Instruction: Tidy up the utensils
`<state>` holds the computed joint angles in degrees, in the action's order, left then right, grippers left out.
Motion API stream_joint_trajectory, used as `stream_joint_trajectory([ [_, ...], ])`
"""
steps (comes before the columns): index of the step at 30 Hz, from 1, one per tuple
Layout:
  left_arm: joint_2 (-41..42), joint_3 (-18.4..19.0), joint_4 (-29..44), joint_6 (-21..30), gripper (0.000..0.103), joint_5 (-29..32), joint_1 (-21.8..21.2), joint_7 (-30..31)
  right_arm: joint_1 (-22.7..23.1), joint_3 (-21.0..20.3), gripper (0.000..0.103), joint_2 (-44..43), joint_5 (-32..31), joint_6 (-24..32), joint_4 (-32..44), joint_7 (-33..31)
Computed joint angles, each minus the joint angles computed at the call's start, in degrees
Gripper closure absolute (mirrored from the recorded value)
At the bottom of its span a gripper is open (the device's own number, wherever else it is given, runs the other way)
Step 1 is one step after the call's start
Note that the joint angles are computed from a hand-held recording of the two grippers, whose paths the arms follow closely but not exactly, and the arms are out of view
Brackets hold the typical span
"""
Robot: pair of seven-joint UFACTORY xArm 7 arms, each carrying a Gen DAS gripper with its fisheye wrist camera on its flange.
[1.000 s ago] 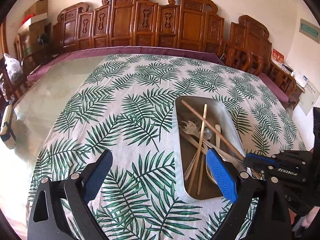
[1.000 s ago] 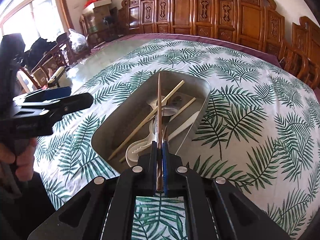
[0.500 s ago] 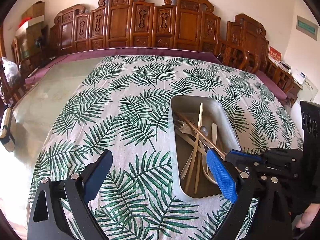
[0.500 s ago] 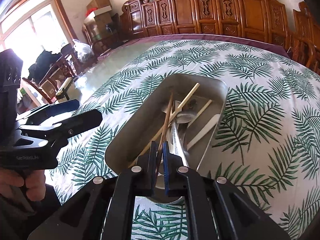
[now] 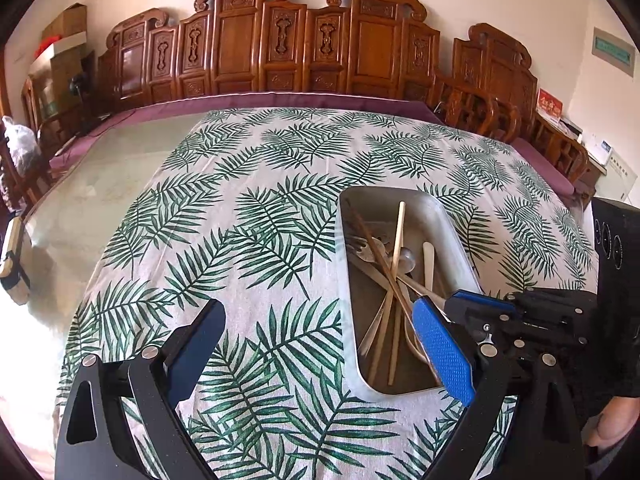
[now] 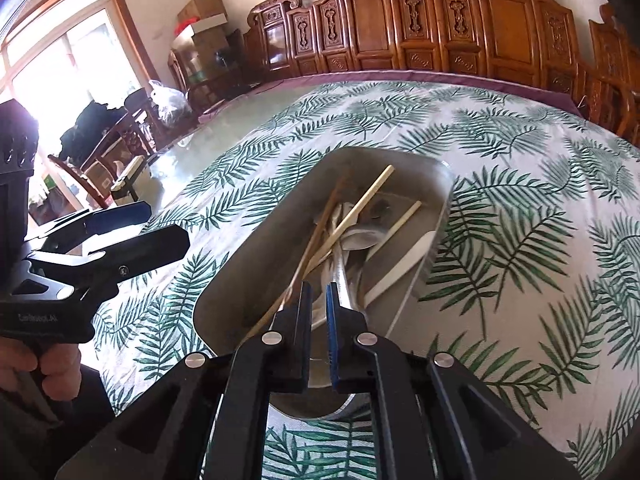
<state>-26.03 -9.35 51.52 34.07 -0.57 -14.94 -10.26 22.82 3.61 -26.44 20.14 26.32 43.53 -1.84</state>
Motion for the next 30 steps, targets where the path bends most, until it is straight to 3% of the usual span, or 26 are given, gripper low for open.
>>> stream_joint_trajectory([
  [12,-1.84,-1.46,-0.26,-0.69,0.012,0.78,-0.34,-2.33,-4.89,1.70,0.091,-10.28,-7.29,2.77,-3.49,6.26],
  [17,-3.90,-3.25,0.15,0.10,0.008,2.41,-0.58,-4.26,-7.93,2.45,0.063,-18.01,-10.67,5.96,-5.95,9.92],
  [19,-5.32,-3.95,0.01,0.65,0.008,2.59,-1.15,-4.99,-9.39,2.89,0.045,-21.15,-12.14,7.61,-6.88,11.64],
  [25,-7.97,-6.51,1.15,4.79,0.008,3.95,-1.72,-8.58,-12.95,3.93,0.009,-30.45,-15.83,13.44,-9.27,16.02],
  [30,-9.88,-7.66,1.99,8.38,0.008,3.54,-3.28,-10.39,-14.72,3.99,0.003,-37.08,-17.93,19.24,-10.49,18.44],
])
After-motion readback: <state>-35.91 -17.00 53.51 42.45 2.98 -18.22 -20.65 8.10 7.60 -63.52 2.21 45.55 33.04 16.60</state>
